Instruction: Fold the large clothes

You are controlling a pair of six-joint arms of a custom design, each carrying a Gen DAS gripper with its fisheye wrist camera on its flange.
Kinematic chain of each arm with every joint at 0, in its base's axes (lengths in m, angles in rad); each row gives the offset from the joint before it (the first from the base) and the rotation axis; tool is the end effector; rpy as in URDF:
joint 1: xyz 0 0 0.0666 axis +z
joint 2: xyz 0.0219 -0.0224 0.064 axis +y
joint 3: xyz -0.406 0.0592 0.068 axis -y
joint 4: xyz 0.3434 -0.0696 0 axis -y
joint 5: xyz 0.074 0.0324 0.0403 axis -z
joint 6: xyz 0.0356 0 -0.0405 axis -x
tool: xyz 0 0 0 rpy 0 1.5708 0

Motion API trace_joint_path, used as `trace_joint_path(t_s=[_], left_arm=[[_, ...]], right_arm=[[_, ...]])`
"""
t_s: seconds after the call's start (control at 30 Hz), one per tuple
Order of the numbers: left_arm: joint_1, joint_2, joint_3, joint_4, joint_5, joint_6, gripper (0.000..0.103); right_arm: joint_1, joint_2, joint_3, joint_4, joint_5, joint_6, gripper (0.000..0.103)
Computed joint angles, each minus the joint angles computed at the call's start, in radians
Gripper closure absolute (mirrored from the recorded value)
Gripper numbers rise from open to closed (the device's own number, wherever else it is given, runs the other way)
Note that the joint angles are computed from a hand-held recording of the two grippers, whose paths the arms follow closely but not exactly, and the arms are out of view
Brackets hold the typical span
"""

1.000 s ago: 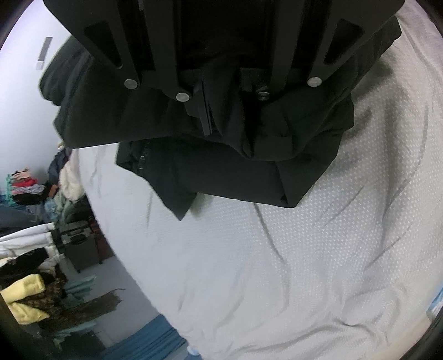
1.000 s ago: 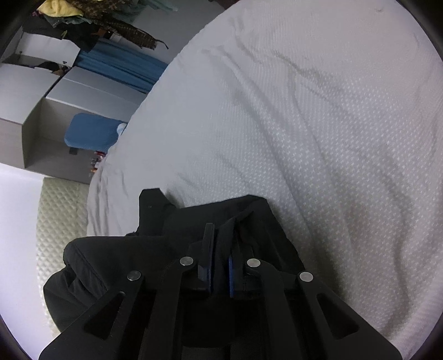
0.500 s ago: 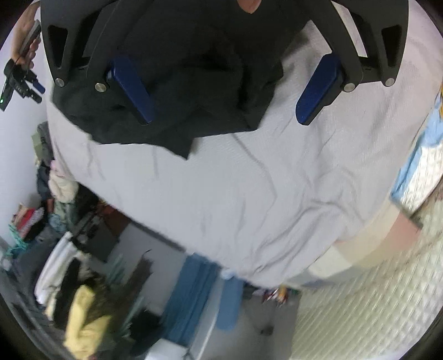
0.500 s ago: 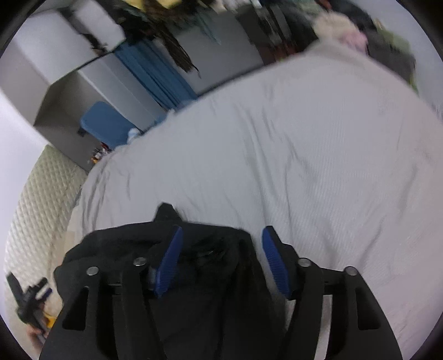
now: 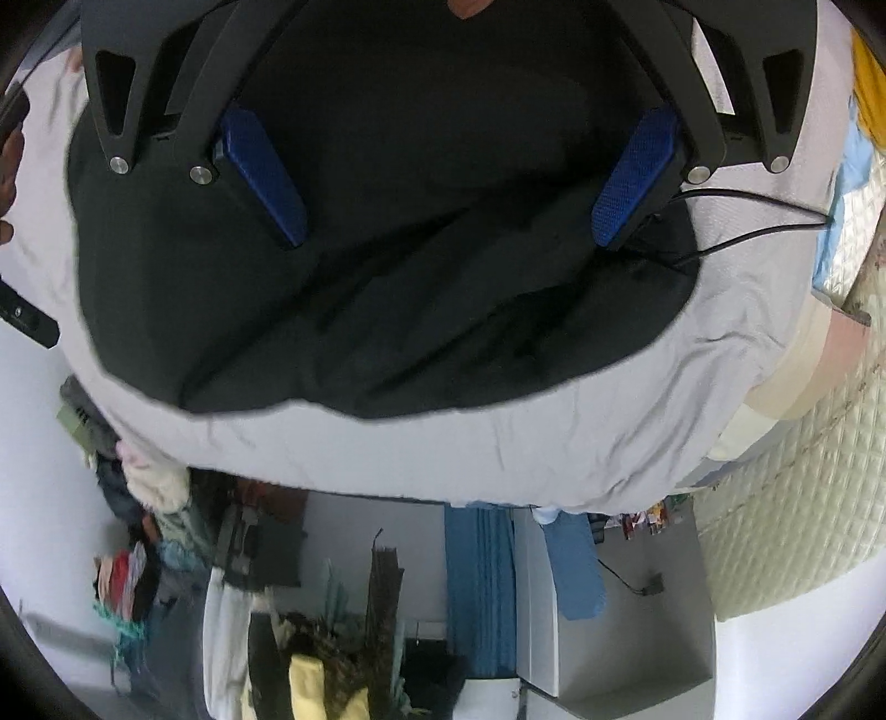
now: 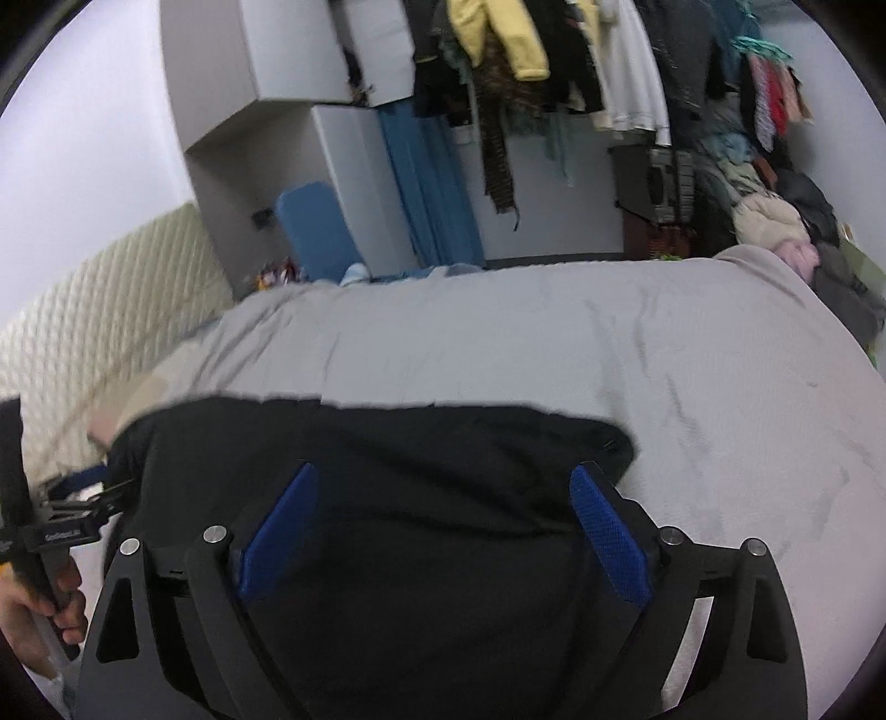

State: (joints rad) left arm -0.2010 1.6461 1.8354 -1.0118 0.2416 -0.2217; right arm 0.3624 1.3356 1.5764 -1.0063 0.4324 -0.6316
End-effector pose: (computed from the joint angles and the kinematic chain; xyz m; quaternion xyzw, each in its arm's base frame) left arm 0.5188 -0.1148 0.5153 0.2369 0.8942 -0.1084 0.3640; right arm 0.3827 0.1287 0.5493 0.2039 0.8792 0.0090 0.4305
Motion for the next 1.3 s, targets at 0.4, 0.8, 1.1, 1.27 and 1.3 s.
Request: trace_joint_path(t_s=[0.4,0.8,1.1,1.27,1.3], left_arm=[[-0.045,0.122,0.044,0.09,-0.086,0.066,0.0],[-0.085,0.3,0.243,0.017,-0.136,0.116,0.0],[-0.097,0.346,0.274,0.038,-0.148,0.152,0.0],[-0.1,0.33,0.262,0.033,-0.157,0.142,0.0],[-0.094,0.324,0.256,0.031,-0.143,0.143,0.0]], right_arm=[[-0.041,0.078,-0.054,0.106,-0.025,0.066,0.004],[-0.111,0.16,-0.062,0.217,-0.082,0.094,0.0],[-0.117,0.203,-0.043,0.237,-0.054,0.111,0.0],[-0.141,0.18,-0.064,0.25,-0.151,0.108,0.0],[-0.143,0.173,-0.068,0.252,-0.168,0.11,0.0]])
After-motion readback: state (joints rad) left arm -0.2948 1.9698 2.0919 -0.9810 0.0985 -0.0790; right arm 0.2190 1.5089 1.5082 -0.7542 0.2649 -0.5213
